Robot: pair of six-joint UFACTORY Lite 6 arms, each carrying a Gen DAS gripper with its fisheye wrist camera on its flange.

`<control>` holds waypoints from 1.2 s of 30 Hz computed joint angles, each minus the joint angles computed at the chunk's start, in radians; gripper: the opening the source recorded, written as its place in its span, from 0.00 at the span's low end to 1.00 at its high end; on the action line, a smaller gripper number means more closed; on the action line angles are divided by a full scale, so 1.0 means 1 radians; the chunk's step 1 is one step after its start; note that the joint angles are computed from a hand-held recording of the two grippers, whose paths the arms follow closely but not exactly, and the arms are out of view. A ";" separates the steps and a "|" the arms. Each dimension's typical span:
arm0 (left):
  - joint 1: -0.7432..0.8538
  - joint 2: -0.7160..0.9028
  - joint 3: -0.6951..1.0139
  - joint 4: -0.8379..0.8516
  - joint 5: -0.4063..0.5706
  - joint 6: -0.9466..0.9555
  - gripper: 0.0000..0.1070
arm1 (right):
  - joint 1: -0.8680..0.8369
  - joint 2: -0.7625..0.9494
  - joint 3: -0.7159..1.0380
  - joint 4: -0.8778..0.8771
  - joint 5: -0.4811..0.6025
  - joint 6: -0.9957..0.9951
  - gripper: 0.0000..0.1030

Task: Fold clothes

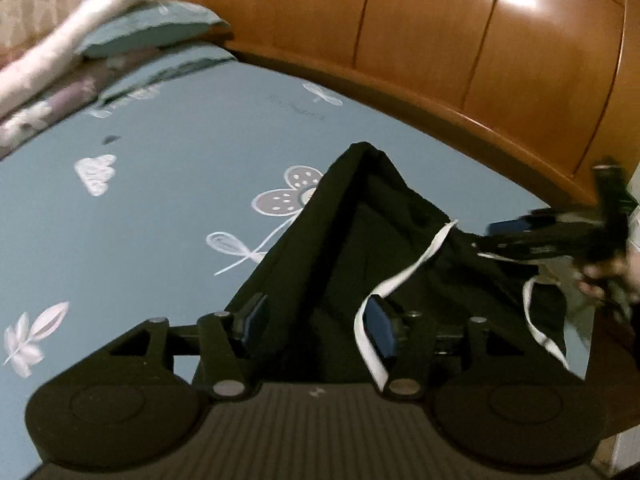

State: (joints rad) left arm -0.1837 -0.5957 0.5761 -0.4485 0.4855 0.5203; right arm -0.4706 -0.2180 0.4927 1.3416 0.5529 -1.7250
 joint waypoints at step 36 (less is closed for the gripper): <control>0.106 -0.511 -0.241 0.106 0.247 -0.186 0.62 | 0.057 -0.124 -0.038 -0.249 -0.131 0.208 0.25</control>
State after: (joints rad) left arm -0.0776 -1.1065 0.3351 -0.3423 0.7328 0.3347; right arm -0.4140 -0.3417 0.4548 1.0927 0.4217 -1.5174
